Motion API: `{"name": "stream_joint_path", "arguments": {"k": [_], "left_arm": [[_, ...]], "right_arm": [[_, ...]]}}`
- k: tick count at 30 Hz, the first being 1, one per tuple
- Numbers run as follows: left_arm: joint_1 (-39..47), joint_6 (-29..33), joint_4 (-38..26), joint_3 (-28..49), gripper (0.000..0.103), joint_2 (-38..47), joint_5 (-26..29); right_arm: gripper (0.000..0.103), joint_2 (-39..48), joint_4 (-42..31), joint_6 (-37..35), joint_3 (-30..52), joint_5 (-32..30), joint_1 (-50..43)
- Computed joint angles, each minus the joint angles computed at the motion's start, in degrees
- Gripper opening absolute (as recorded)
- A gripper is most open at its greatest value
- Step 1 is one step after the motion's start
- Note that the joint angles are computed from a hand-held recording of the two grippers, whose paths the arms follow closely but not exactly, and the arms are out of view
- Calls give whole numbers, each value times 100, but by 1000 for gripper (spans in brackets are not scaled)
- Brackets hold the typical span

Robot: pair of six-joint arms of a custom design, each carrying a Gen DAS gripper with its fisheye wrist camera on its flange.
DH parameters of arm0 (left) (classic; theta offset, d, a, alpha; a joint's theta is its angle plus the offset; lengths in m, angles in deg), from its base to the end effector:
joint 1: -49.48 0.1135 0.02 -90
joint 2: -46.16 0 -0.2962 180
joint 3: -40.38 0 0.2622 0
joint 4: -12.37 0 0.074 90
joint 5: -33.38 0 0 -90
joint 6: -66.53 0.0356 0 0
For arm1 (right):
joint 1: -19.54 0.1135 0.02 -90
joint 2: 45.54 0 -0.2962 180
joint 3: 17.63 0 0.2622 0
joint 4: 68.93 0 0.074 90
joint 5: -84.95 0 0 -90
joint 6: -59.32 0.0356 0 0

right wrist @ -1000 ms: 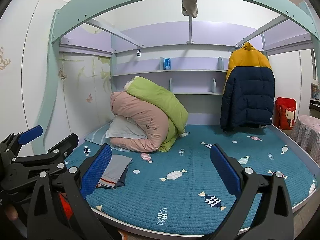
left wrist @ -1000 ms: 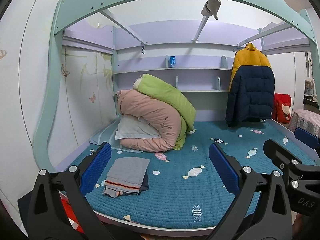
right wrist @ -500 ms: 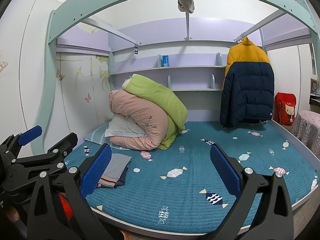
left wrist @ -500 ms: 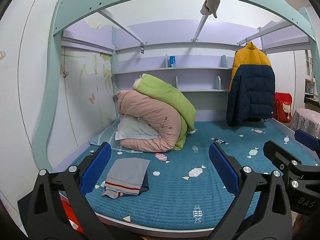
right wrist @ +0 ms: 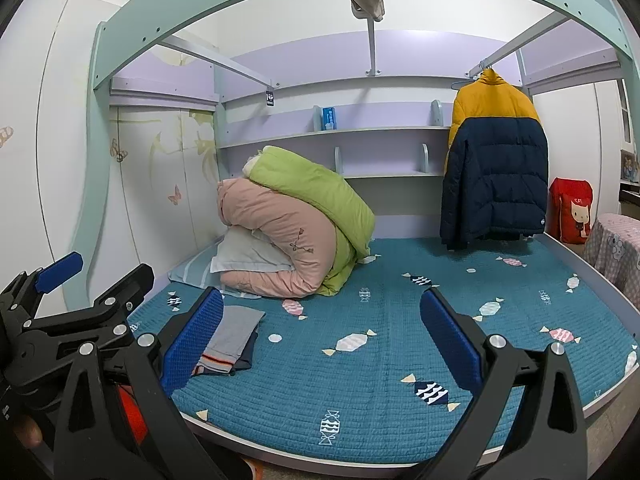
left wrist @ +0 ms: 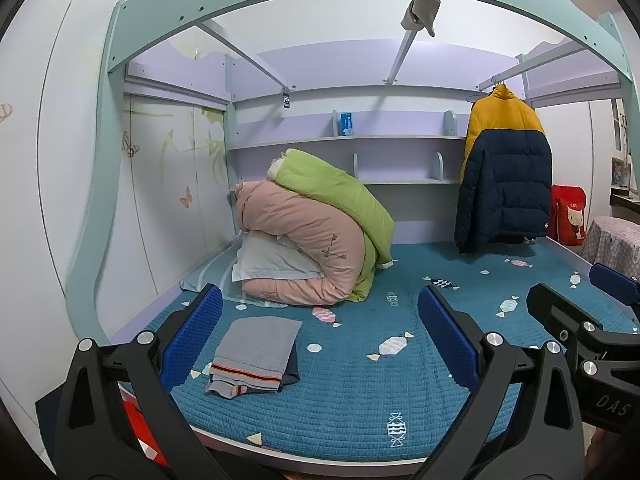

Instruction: Fold large clothes

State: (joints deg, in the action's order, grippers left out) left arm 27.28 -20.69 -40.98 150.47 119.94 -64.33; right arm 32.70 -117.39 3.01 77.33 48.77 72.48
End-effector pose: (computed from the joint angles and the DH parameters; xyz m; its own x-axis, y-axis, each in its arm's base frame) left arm 0.2361 -0.0912 0.5212 -0.2586 0.1574 -0.9531 0.2685 0.9595 0.0856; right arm 0.1986 0.2153 0.4289 -0.2956 0.1519 -0.9432 0.1281 0.9847 0.1184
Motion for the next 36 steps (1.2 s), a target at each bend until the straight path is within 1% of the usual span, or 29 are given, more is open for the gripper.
{"name": "stream_joint_path", "arguments": {"k": [11,27,32,36], "left_arm": [[-50,16,72,-96,98,-38,-101],[-20,23,103,-163,98,-69,-82],[-64,22,158,-229,98,-105,-186],[-13,16,145,-240,98,-104,-140]], "right_arm": [[95,64,-72,80,66,66,50],[95,143,-155,173,155,140,117],[95,176,-210,215,195,146,128],[95,204,-250,254,232,190,157]]}}
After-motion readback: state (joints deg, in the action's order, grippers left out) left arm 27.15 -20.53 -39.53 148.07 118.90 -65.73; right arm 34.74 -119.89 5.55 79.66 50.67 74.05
